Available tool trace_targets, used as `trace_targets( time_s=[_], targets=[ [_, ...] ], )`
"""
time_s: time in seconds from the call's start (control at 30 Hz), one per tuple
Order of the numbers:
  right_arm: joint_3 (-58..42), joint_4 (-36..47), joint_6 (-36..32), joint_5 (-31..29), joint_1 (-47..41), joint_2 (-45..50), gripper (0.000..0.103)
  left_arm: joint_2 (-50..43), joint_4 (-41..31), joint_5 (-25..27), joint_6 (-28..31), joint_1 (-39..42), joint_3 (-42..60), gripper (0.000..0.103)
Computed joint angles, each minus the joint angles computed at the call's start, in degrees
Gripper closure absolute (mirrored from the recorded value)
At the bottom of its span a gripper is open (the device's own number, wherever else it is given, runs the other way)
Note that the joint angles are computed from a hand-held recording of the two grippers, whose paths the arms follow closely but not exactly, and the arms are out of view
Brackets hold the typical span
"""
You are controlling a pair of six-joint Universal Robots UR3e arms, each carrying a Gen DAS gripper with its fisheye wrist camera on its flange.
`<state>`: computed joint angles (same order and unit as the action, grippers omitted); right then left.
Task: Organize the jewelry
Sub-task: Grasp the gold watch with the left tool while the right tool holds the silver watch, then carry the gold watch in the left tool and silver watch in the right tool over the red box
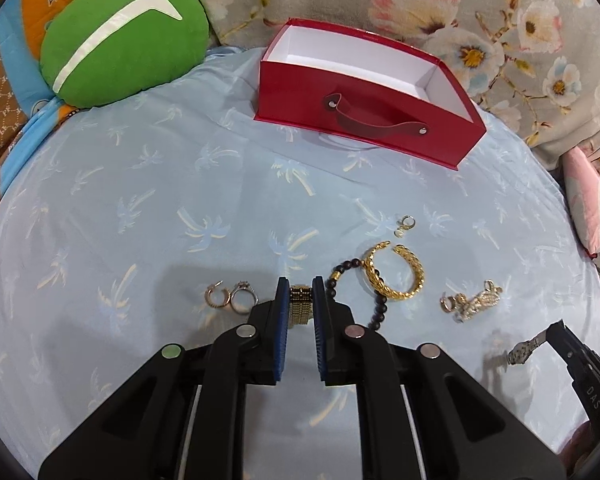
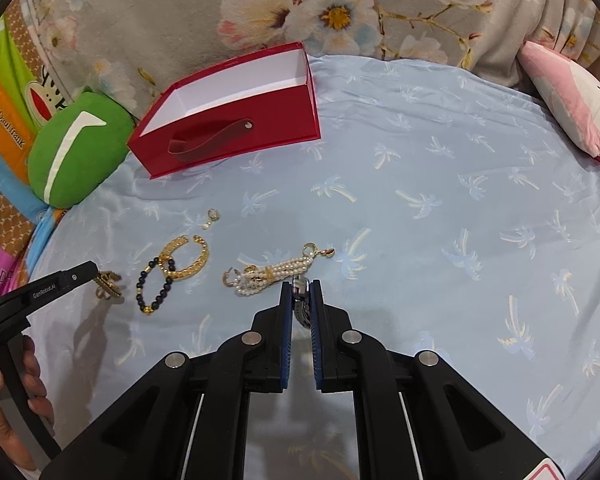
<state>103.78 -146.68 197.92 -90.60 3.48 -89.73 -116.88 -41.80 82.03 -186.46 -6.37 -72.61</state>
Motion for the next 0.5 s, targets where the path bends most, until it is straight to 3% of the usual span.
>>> trace_targets(
  time_s=[0.3, 0.5],
  targets=[
    [-1.6, 1.8, -0.8, 1.2, 0.9, -3.0, 0.096, 8.4, 1.5, -2.5, 0.4, 1.3, -7.2, 0.092],
    [-6.4, 3.8, -2.0, 2.1, 1.4, -2.2, 0.096, 9.2, -0.5, -3.3, 1.0, 1.3, -3.3, 0.092]
  ],
)
